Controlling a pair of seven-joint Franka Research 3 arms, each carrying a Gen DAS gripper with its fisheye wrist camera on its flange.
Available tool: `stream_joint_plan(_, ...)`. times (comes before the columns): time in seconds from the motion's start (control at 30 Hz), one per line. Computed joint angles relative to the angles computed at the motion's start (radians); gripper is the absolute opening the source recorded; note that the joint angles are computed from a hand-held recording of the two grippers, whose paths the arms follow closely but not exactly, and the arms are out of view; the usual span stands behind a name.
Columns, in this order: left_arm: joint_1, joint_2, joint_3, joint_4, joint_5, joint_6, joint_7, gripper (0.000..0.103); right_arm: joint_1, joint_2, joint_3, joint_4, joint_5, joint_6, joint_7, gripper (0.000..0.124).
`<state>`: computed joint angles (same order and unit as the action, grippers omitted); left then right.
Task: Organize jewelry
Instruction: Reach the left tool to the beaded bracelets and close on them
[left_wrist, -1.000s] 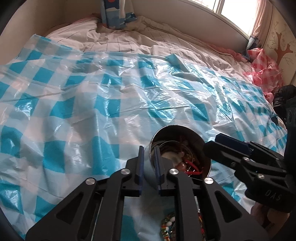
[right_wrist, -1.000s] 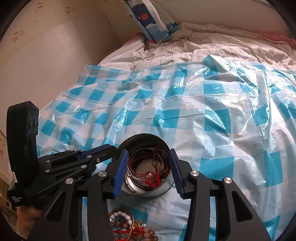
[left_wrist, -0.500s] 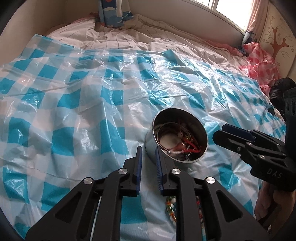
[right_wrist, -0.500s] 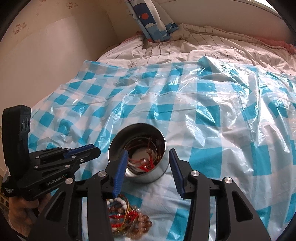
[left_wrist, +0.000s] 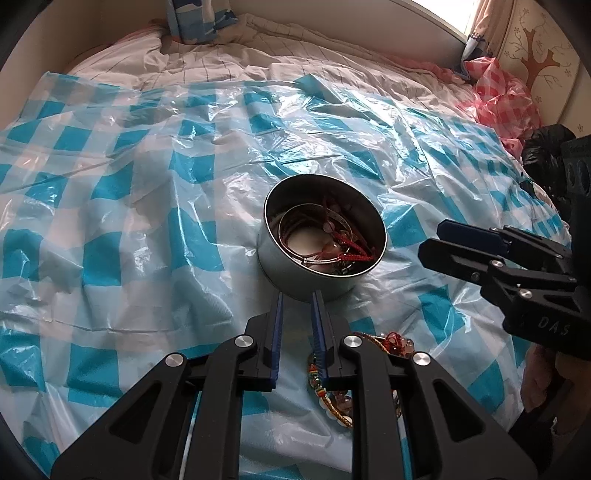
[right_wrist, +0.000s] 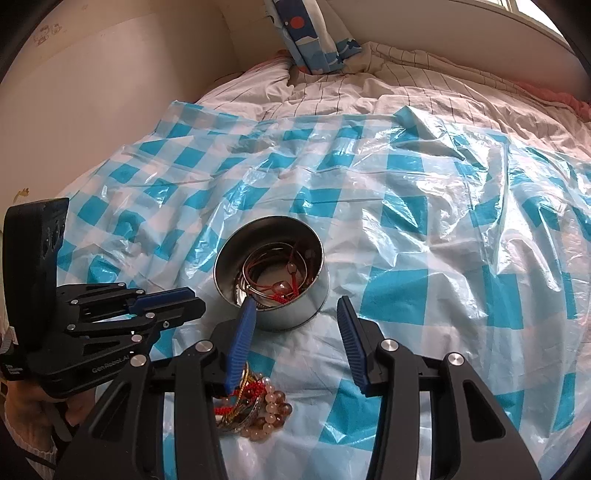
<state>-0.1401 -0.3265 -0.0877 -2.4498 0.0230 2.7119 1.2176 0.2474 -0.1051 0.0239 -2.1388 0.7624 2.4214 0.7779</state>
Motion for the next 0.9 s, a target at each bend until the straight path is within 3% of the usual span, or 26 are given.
stream_joint_plan(0.73, -0.026, -0.015, -0.021, -0.044, -0.010, -0.059, -0.012, 0.015, 0.007, -0.087, -0.010, -0.091, -0.048, -0.048, 0.012, 0.045)
stream_joint_plan(0.9, -0.034, -0.001, -0.003, -0.046, -0.043, -0.051, -0.003, 0.015, 0.004, -0.086, -0.018, -0.085, -0.049, -0.055, 0.017, 0.045)
